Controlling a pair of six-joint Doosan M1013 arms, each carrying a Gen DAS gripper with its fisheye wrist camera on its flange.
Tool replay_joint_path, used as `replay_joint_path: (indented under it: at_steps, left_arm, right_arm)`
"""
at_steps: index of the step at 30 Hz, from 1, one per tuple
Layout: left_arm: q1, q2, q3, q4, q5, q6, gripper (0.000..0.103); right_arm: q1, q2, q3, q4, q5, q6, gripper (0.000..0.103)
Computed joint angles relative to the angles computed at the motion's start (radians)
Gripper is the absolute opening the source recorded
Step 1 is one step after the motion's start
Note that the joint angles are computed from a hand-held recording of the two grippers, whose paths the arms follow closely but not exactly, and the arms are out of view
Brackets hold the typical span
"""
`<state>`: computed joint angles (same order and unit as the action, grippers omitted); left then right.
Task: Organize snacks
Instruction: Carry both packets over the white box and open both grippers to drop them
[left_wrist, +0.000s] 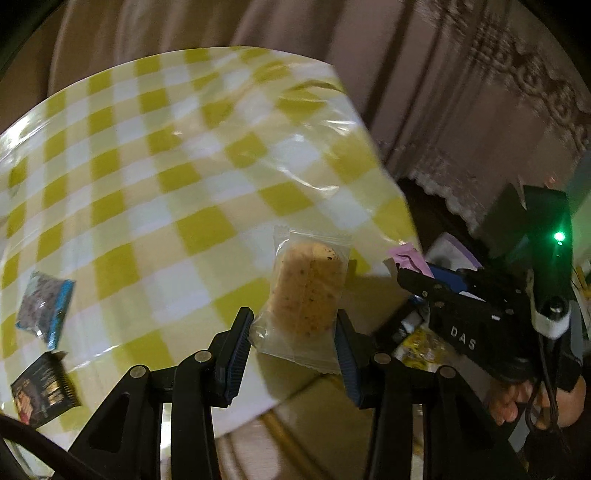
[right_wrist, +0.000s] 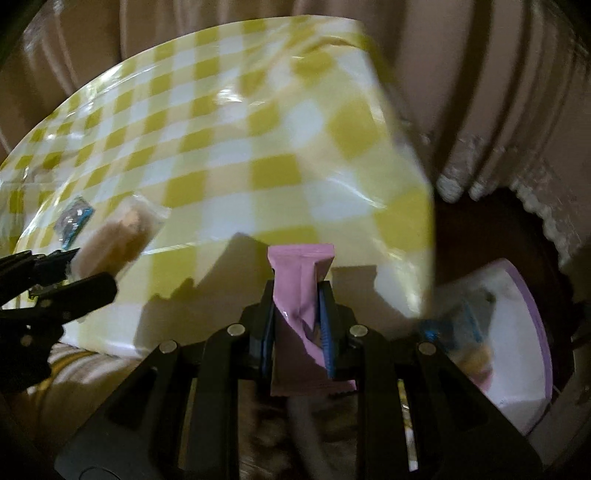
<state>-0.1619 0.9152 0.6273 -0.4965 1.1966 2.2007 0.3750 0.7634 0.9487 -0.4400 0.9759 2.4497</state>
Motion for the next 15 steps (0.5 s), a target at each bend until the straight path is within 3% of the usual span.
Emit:
replay_joint_path:
  at_steps: [6, 15]
  left_arm:
    - [-0.035, -0.014, 0.023, -0.004, 0.038, 0.064, 0.045]
    - [-0.09, -0.021, 0.041, 0.021, 0.127, 0.159, 0.045]
  right_arm:
    - [-0.027, -0.072, 0.137, -0.031, -0.008, 0.11, 0.024]
    - [-0.068, -0.13, 0.254, -0.057, 0.008, 0.225, 0.024]
